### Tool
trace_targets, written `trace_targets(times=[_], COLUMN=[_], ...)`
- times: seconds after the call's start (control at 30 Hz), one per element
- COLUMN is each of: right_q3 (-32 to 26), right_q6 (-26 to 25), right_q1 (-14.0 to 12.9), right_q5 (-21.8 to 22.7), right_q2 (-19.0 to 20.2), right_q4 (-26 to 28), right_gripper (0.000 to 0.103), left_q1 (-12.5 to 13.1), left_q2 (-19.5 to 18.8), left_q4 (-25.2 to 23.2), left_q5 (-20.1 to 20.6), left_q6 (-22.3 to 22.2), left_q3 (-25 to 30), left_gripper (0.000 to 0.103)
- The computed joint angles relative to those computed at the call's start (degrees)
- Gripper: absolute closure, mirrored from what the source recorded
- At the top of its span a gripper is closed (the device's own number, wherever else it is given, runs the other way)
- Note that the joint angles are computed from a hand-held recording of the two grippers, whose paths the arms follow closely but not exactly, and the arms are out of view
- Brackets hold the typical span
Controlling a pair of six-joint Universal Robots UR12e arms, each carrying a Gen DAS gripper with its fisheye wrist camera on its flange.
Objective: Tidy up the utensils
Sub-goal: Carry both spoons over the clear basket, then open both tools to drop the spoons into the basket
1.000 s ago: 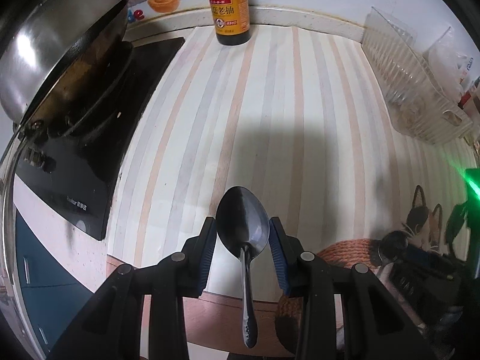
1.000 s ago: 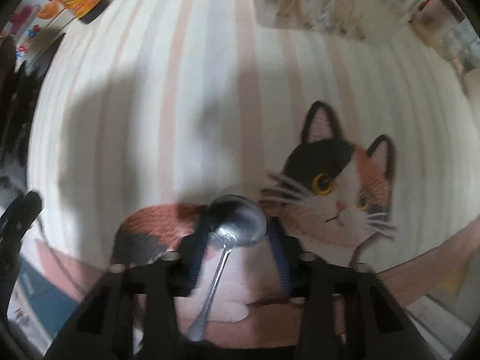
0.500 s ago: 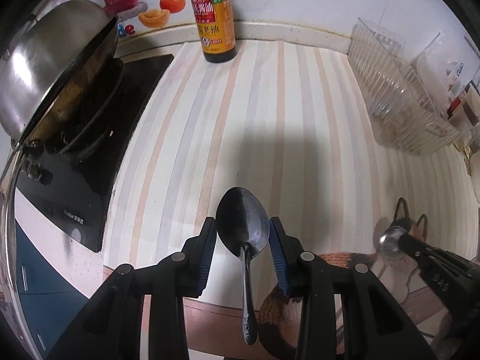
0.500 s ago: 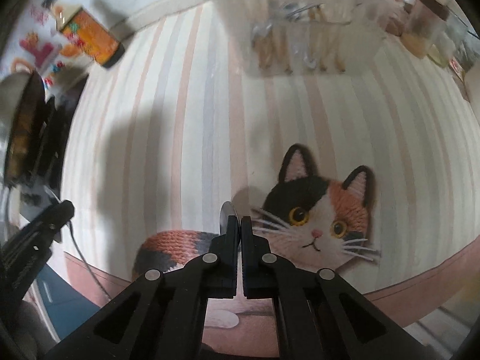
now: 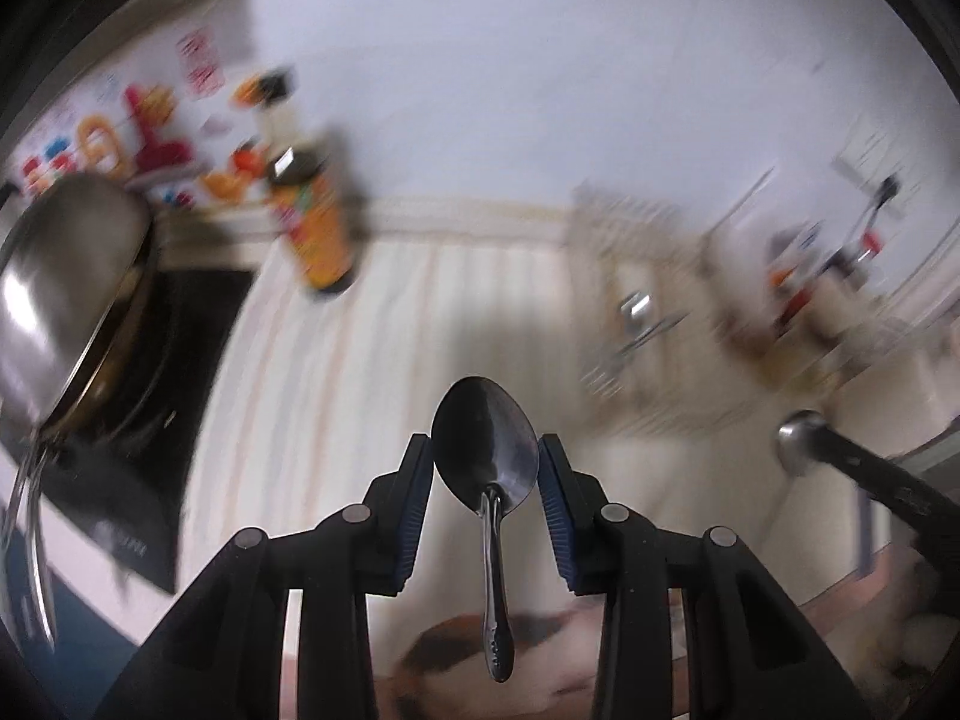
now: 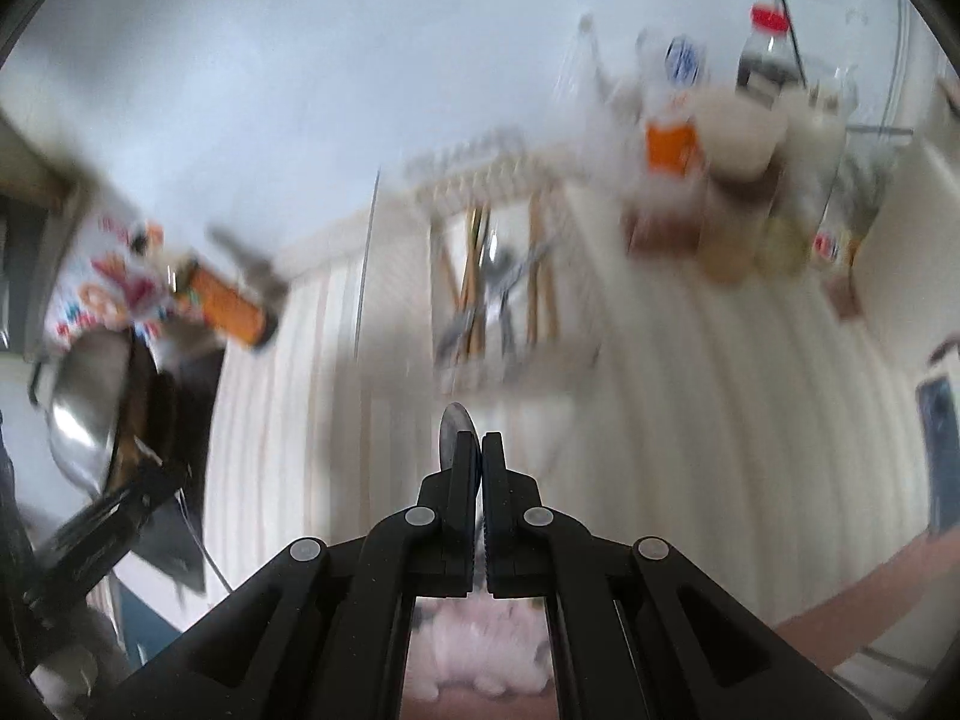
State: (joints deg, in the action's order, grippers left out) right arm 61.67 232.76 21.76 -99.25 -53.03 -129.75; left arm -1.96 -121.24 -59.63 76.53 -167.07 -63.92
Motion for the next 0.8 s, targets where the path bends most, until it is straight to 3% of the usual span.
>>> trace_targets(times=[0.17,0.3,0.47,0.67,0.8], right_q3=[-3.85,-10.76,-16.55,-17.65,-16.5], right_q6=[-1.63,-4.78,-8.19,-9.37,-9.77], right_q1=[-2.65,-5.26,-6.29,-6.97,-7.65], right_q5=[-0.79,-1.17,-2.0,-0.1,4.55], right_q2=[1.77,5.96,10.03,11.83,11.71], right_q4=[1.07,5.31,9.47,10.38,9.64], right_gripper=[0.101,0.101,0.102,0.101,0.1], left_q1=[-1.93,-3.81,-5.42,-6.47,-6.91], left_q2=[-6.82,-13.83,-21.68,-26.7,-27.86], left_q4=[-7.83,-14.53,-22.43,-27.45,-28.71], left_q5=[-5.55,-5.21,-4.03,-1.81,0.14], left_q6=[-2.69,-4.2,-6.04,-6.96,-7.15], left_q3=[13.74,25.93,38.49,45.64,47.19], left_gripper=[0.071,0.071,0.071,0.071,0.07])
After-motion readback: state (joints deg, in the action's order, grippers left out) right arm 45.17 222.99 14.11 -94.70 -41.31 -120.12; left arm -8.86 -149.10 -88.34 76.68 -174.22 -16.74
